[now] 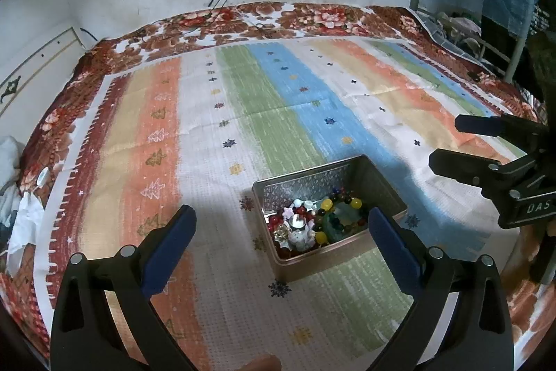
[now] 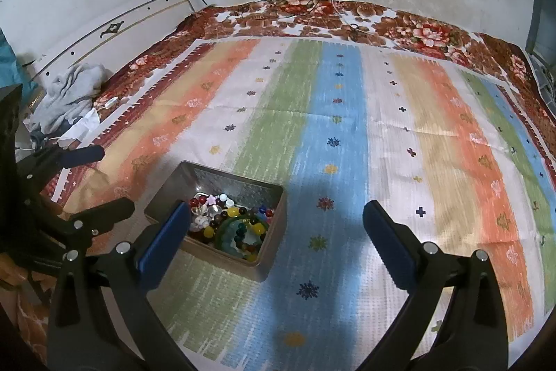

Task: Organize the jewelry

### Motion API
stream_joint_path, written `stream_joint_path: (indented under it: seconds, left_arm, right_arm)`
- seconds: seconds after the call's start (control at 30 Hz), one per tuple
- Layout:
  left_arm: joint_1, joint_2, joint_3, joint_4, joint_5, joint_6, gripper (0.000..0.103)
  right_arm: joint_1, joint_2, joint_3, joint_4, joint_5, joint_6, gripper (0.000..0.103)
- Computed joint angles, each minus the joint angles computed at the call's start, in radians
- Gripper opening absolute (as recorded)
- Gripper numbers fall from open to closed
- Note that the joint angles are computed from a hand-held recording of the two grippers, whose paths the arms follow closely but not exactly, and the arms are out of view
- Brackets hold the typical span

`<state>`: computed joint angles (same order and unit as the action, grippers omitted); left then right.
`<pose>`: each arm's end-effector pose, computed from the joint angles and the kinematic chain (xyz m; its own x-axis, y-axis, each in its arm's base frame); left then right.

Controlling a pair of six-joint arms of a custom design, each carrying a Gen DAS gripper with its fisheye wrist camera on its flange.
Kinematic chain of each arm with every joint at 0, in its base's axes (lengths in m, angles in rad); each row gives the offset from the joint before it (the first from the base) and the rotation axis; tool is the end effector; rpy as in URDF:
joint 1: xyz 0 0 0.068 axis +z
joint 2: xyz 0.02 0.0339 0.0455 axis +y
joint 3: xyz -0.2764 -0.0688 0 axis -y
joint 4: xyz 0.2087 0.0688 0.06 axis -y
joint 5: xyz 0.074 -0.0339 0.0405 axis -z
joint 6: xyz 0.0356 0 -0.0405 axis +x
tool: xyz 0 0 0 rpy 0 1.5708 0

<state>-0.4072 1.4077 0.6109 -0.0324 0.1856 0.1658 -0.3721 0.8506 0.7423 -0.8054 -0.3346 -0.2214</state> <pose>0.2155 -0.1001 0.1986 -0.5847 0.4288 -0.6887 0.6085 0.7932 -0.0227 0.1136 -0.0318 0.2731 -0.7540 0.0716 -0.6530 -0.0092 0.9928 0.1195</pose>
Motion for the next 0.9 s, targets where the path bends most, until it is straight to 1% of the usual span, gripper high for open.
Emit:
stream_joint_path:
  seconds: [0.2,0.3,0.8,0.9]
  left_arm:
    - [-0.002,-0.011,-0.01,0.025,-0.014,-0.004,0.097]
    - [0.016,-0.004,0.001,0.008,0.02,-0.007,0.097]
    - [0.01,-0.006,-0.005,0.011,0.011,-0.014,0.097]
    - [0.018,-0.001,-0.001,0.005,0.021,-0.021,0.097]
  right_arm:
    - [-0.001,0.005,-0.003,-0.004,-0.003,-0.01,0.098]
    - [0.009,0.007,-0.011,0.0,0.008,-0.01,0.098]
    - [0.022,0.005,-0.023,0.005,0.016,-0.01,0.098]
    - [0.018,0.006,-0.023,0.005,0.013,-0.016,0.098]
